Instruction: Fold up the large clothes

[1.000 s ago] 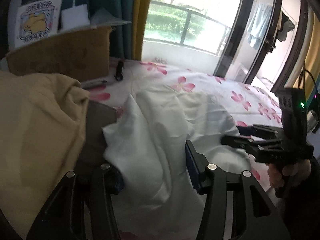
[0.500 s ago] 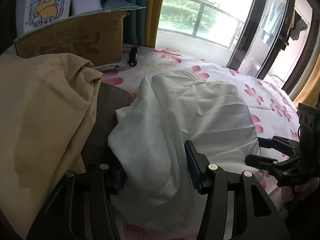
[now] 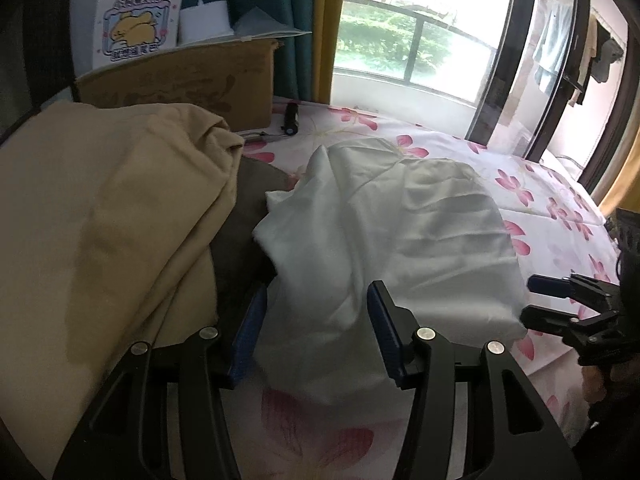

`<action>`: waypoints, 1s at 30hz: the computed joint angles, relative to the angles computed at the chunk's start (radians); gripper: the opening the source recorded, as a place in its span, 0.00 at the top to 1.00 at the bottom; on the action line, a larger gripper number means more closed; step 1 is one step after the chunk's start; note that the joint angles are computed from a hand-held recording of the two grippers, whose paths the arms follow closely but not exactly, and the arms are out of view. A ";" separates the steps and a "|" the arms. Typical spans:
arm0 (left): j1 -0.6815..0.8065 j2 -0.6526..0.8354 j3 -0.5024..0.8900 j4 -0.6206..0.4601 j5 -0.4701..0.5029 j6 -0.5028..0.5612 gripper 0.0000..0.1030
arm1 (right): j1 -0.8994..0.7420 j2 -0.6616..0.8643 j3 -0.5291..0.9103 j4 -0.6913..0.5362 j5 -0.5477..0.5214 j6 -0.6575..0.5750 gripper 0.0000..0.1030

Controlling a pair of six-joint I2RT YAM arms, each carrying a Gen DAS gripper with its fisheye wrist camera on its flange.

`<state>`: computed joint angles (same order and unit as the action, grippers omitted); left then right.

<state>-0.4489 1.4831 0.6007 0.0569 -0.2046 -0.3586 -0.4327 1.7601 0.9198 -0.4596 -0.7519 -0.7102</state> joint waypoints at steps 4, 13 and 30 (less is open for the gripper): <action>-0.022 -0.049 -0.056 0.018 -0.025 -0.035 0.47 | -0.040 -0.024 -0.023 -0.027 0.007 -0.045 0.26; -0.125 -0.161 -0.156 0.057 -0.111 -0.130 0.47 | -0.150 -0.060 -0.059 -0.082 -0.006 -0.143 0.26; -0.341 -0.060 -0.128 0.122 -0.147 -0.235 0.47 | -0.397 -0.014 -0.046 -0.167 -0.031 -0.289 0.26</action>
